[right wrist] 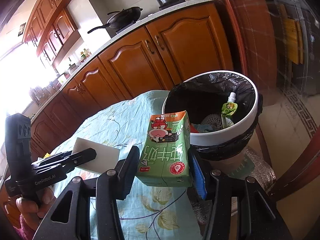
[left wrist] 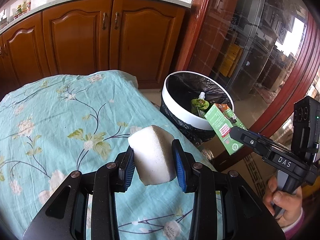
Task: Collect trash
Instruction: 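Carry the sponge with the left tool while the right tool carries the green carton over the bin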
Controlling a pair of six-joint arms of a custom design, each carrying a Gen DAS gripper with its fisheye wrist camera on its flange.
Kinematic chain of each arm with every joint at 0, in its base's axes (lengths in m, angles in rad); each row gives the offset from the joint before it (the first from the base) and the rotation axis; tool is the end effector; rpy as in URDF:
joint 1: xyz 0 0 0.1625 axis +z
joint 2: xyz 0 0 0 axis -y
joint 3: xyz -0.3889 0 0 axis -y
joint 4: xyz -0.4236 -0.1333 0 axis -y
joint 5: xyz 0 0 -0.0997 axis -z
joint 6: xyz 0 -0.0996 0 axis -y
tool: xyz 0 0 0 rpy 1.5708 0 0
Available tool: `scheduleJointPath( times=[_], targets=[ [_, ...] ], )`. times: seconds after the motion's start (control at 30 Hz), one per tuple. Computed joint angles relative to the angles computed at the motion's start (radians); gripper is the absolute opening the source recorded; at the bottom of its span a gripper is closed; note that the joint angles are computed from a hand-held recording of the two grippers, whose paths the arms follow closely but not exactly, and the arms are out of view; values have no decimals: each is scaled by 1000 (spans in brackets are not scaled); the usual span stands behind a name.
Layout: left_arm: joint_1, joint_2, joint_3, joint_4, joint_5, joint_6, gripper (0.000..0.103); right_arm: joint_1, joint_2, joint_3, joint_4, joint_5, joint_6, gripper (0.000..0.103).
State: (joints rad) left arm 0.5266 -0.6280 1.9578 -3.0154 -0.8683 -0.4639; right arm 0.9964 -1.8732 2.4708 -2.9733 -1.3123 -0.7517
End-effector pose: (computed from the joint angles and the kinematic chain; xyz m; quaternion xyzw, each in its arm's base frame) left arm -0.3533 -0.4340 -0.0845 0.2493 0.9039 -0.2744 0.2135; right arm -0.0693 -0.3993 0.3005 0.1311 -0.9044 0.3791 0.1456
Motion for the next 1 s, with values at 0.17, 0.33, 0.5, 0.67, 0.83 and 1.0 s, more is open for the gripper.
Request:
scheduleJointPath(
  times=[0.17,0.33,0.5,0.67,0.83,1.0],
  targets=[
    [8,41,-65,4,-14,44,33,-6,22,-35,-8,-4,15,51],
    [12,81,-131,7,-27,90,33,-10,35,-68,-11,-7,25,51],
    [23,117,-204,19,-35,135,33,2,58,-100,-25,-23,37,51],
    [44,160,-292,45,-42,180,33,17,92,-142,-30,-40,48,51],
    [72,204,-385,93,-54,203,33,34,135,-197,-25,-63,61,51],
    [95,265,-494,164,-60,217,33,56,184,-252,-27,-105,68,51]
  ],
)
